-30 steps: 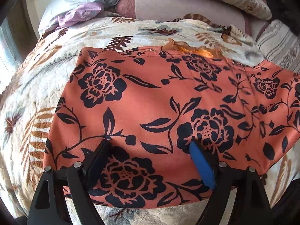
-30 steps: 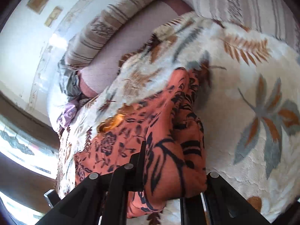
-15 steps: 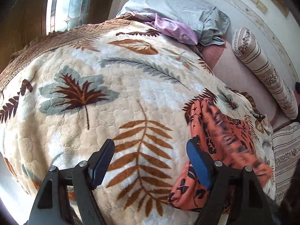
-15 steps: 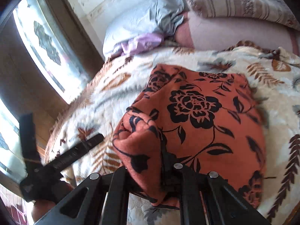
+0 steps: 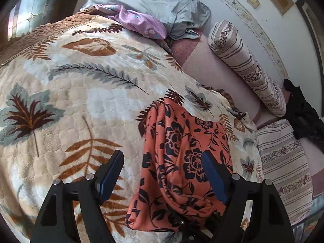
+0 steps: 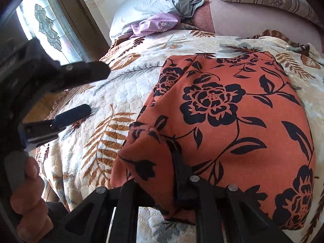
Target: Fold small clothes
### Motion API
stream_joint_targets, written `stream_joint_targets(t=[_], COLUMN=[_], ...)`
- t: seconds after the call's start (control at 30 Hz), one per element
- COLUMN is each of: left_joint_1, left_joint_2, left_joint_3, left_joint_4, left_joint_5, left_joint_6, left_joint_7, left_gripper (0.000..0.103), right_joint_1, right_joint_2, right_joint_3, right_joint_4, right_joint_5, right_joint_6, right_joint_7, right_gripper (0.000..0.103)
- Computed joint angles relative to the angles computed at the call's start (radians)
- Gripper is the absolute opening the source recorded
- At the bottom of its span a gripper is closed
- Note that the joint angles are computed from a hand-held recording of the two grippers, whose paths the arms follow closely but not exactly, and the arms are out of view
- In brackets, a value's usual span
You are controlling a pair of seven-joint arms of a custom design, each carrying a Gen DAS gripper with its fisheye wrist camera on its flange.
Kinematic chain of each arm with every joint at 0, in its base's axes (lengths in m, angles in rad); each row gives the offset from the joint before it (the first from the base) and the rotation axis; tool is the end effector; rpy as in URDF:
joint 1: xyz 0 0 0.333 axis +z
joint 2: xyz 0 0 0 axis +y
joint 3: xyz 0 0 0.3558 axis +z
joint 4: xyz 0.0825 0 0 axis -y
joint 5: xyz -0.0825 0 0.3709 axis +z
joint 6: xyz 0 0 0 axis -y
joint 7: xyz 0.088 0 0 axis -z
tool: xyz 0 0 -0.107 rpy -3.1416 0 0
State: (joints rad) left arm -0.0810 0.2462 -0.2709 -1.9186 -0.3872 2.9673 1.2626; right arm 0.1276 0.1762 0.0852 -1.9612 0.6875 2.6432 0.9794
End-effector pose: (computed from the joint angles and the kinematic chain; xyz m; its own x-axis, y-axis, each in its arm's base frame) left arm 0.6282 -0.1857 0.5071 0.1243 -0.8255 0.5505 -0.7477 -0.4426 -0.4950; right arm 0.6164 0.1131 0.4835 0.3412 -0.8966 -0.2823 -0.8169 -0.1342 -0.5610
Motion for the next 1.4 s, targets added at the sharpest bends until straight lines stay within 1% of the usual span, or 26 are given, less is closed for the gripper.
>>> stream_joint_targets(t=[0.03,0.07,0.1,0.13,0.2,0.23,0.27,0.3,0.33,0.43,0.47,0.53,0.6,0.7,0.73,0.77,0.8,0.87,0.9,1.03,1.1,1.17,1.2,1.27,1.33,1.4], left_joint_1=[0.068,0.11,0.123,0.107,0.077,0.072,0.065,0.054,0.039,-0.001,-0.005,0.007,0.017,0.002,0.0,-0.009,-0.004,0.007,-0.004,-0.046,-0.051,-0.049,-0.038,0.01,0.023,0.024], left_joint_2=[0.028,0.06,0.094,0.132,0.189,0.221,0.25,0.267,0.283,0.315,0.311,0.309,0.329,0.349,0.36,0.371,0.386,0.381,0.362,0.23,0.243,0.319,0.339,0.333,0.317,0.307], left_joint_3=[-0.08,-0.126,-0.136,-0.111,-0.075,-0.069,-0.062,-0.049,-0.033,0.015,0.021,0.003,-0.012,0.002,0.005,0.017,0.014,0.0,0.011,0.042,0.056,0.07,0.065,0.014,0.004,0.005], left_joint_4=[0.044,0.097,0.156,0.222,0.316,0.364,0.406,0.431,0.453,0.499,0.49,0.479,0.51,0.542,0.558,0.576,0.597,0.589,0.572,0.424,0.441,0.526,0.531,0.476,0.446,0.429], left_joint_5=[-0.108,-0.181,-0.183,-0.179,-0.16,-0.162,-0.16,-0.147,-0.125,-0.047,-0.032,-0.036,-0.036,0.001,0.007,0.026,0.03,0.014,0.032,0.113,0.152,0.172,0.163,0.088,0.057,0.05], left_joint_6=[-0.033,-0.089,-0.164,-0.237,-0.31,-0.353,-0.392,-0.413,-0.43,-0.47,-0.452,-0.425,-0.471,-0.507,-0.528,-0.556,-0.584,-0.569,-0.547,-0.358,-0.397,-0.523,-0.538,-0.464,-0.439,-0.43], left_joint_7=[0.112,0.183,0.191,0.197,0.176,0.167,0.155,0.139,0.119,0.038,0.027,0.043,0.055,0.039,0.027,0.005,0.008,0.03,0.027,0.046,0.035,-0.007,-0.011,0.046,0.058,0.064], left_gripper=[0.08,0.08,0.08,0.08,0.08,0.08,0.08,0.08,0.08,0.08,0.078,0.078,0.078,0.075,0.065,0.039,0.03,0.015,0.014,0.013,0.013,0.014,0.015,0.017,0.019,0.022], right_joint_1=[-0.008,-0.008,-0.012,-0.016,-0.019,-0.019,-0.018,-0.017,-0.015,-0.007,-0.007,-0.013,-0.019,-0.028,-0.033,-0.037,-0.039,-0.043,-0.045,-0.053,-0.057,-0.062,-0.067,-0.077,-0.095,-0.119], right_joint_2=[-0.003,-0.005,-0.011,-0.022,-0.054,-0.071,-0.087,-0.104,-0.122,-0.158,-0.161,-0.166,-0.168,-0.153,-0.152,-0.152,-0.154,-0.155,-0.154,-0.164,-0.168,-0.157,-0.147,-0.128,-0.105,-0.059], right_joint_3=[0.006,0.01,0.013,0.017,0.023,0.022,0.017,0.008,-0.003,-0.04,-0.053,-0.075,-0.089,-0.1,-0.102,-0.103,-0.104,-0.105,-0.106,-0.111,-0.114,-0.119,-0.121,-0.122,-0.125,-0.126], right_joint_4=[-0.006,-0.007,-0.018,-0.039,-0.083,-0.101,-0.118,-0.132,-0.146,-0.173,-0.172,-0.171,-0.17,-0.155,-0.153,-0.153,-0.154,-0.152,-0.15,-0.143,-0.135,-0.111,-0.093,-0.054,-0.008,0.057], right_joint_5=[0.029,0.05,0.081,0.117,0.2,0.244,0.288,0.33,0.374,0.455,0.459,0.466,0.479,0.486,0.49,0.492,0.492,0.484,0.479,0.474,0.483,0.477,0.474,0.464,0.485,0.515], right_joint_6=[0.002,0.008,0.017,0.034,0.057,0.06,0.056,0.042,0.028,0.002,-0.024,-0.063,-0.085,-0.102,-0.11,-0.115,-0.118,-0.122,-0.125,-0.133,-0.134,-0.15,-0.169,-0.201,-0.243,-0.302], right_joint_7=[-0.025,-0.035,-0.06,-0.093,-0.185,-0.234,-0.277,-0.315,-0.353,-0.409,-0.408,-0.41,-0.416,-0.413,-0.408,-0.399,-0.391,-0.384,-0.382,-0.376,-0.385,-0.369,-0.36,-0.334,-0.311,-0.262], right_gripper=[0.016,0.018,0.019,0.02,0.028,0.036,0.048,0.066,0.07,0.071,0.071,0.071,0.071,0.071,0.071,0.071,0.071,0.071,0.071,0.071,0.071,0.071,0.071,0.071,0.072,0.084])
